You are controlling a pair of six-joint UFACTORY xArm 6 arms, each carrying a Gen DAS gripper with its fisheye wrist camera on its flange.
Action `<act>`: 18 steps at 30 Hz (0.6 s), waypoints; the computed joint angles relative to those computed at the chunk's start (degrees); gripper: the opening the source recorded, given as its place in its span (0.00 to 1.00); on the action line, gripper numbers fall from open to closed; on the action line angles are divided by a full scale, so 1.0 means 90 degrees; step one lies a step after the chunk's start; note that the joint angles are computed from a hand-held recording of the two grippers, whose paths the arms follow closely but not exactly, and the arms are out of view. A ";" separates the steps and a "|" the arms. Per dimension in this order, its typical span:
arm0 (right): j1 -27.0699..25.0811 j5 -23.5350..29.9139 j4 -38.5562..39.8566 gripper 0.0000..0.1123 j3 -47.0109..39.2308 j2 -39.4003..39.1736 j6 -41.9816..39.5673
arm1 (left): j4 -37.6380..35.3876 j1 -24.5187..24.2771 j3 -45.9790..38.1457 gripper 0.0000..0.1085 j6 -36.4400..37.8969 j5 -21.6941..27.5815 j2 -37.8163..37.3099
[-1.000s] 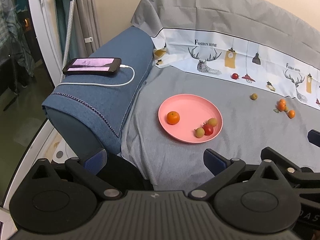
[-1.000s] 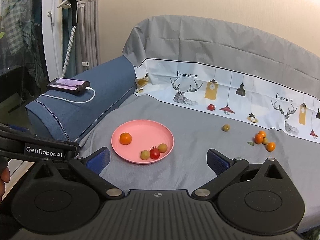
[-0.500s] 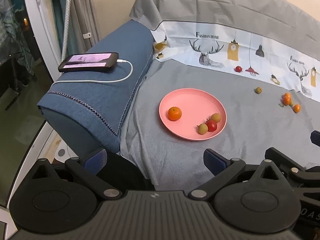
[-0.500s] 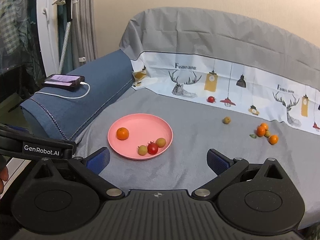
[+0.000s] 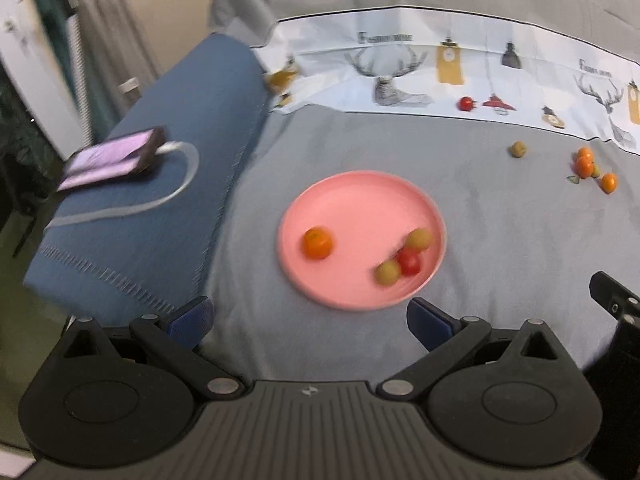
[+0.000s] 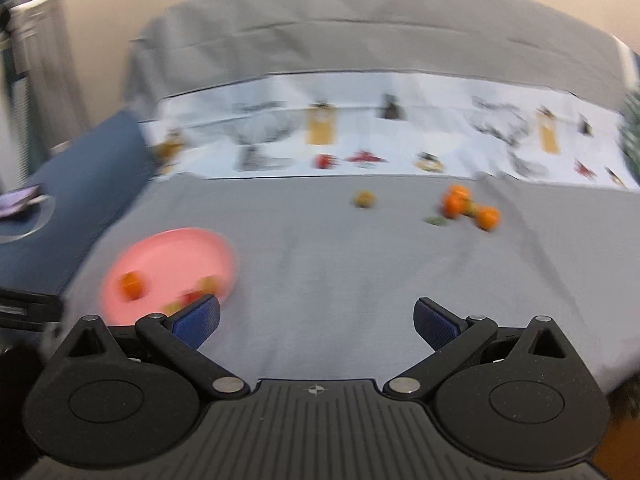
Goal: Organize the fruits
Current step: 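Move both tools toward the remaining mandarins in the fruit cluster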
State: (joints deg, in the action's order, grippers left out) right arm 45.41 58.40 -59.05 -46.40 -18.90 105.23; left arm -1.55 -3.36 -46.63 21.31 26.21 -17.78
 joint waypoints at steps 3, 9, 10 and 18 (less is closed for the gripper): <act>-0.0668 -0.0054 0.0003 0.91 0.0500 -0.0216 0.0277 | -0.0016 -0.0530 -0.0603 0.95 -0.0328 0.0127 0.0569; -0.2837 -0.1137 -0.0962 0.91 0.1157 0.0082 0.0989 | -0.0434 -0.1871 -0.2435 0.95 -0.0445 0.0343 0.2405; -0.3272 -0.1515 -0.1268 0.91 0.1142 0.0272 0.1087 | -0.0566 -0.2063 -0.2810 0.95 -0.0399 0.0432 0.2766; -0.5465 -0.3239 -0.3002 0.90 0.0230 0.2152 0.1525 | -0.0996 -0.3226 -0.7410 0.95 -0.0704 0.1985 0.6577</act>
